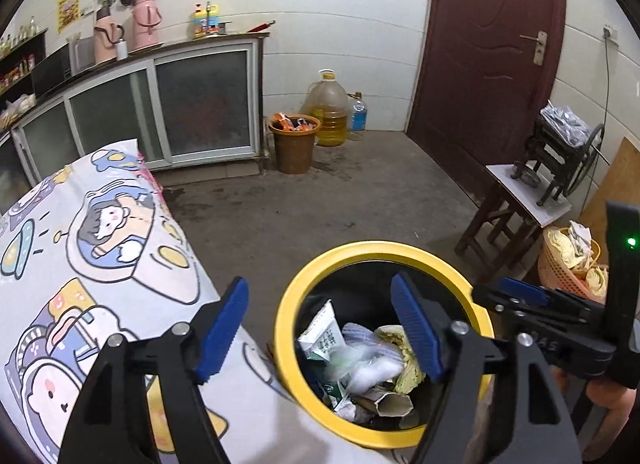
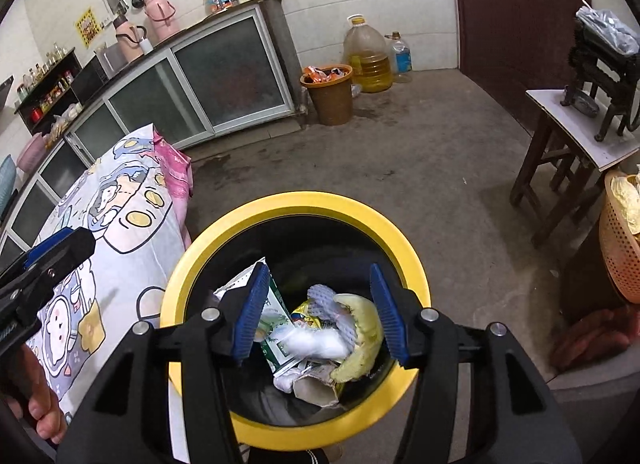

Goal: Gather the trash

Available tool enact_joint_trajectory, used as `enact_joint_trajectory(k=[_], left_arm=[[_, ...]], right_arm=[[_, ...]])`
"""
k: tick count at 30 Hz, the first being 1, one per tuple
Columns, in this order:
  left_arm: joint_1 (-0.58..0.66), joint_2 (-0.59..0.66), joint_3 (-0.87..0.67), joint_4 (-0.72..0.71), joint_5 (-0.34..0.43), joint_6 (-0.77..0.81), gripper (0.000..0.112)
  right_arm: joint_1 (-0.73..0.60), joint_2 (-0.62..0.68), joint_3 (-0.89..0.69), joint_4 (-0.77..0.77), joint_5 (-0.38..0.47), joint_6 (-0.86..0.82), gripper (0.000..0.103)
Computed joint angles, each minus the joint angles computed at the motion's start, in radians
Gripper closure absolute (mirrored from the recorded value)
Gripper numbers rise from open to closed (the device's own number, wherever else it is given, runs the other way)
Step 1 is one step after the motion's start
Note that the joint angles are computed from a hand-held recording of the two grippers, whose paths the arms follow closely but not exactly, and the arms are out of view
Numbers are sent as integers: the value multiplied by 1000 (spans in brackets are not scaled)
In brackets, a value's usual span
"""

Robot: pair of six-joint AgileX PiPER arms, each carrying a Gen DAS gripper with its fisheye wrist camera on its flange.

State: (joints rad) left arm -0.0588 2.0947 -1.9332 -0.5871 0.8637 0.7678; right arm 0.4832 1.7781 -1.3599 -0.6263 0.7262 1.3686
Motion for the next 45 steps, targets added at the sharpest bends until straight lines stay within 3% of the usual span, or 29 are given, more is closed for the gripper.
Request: enact_joint_trajectory(k=[3,11,15,22,26,33,40,42,45], left_arm=[[23,-37,49,-18,-38,4,24],[118,-162,187,-112,-76,61,17],[201,-242,276,-194,-108,131,17],[408,-375,407,-332,-118,224,17],[534,-432,475,-393,-100,263,17],[763,-486,597,-455,-69,369,17],[893,-562,757,-540,-220,513,17],[899,-587,785,-485,-268,533,17],[927,-614,828,-513,-273,620,17]], right_arm=[[23,-25,16,-21,14,28,52],[105,-68,13,-100,75,116,44],[198,-61,-22,-244,178,229,22],[372,-11,-107,-491,307,412,12],[475,54,-192,-592,359,452,9],[639,235,-431,-694,477,377,8],[717,325,-553,-672,452,301,8],[732,343,-579,-656,452,282,8],[754,353,-587,-646,474,280,8]])
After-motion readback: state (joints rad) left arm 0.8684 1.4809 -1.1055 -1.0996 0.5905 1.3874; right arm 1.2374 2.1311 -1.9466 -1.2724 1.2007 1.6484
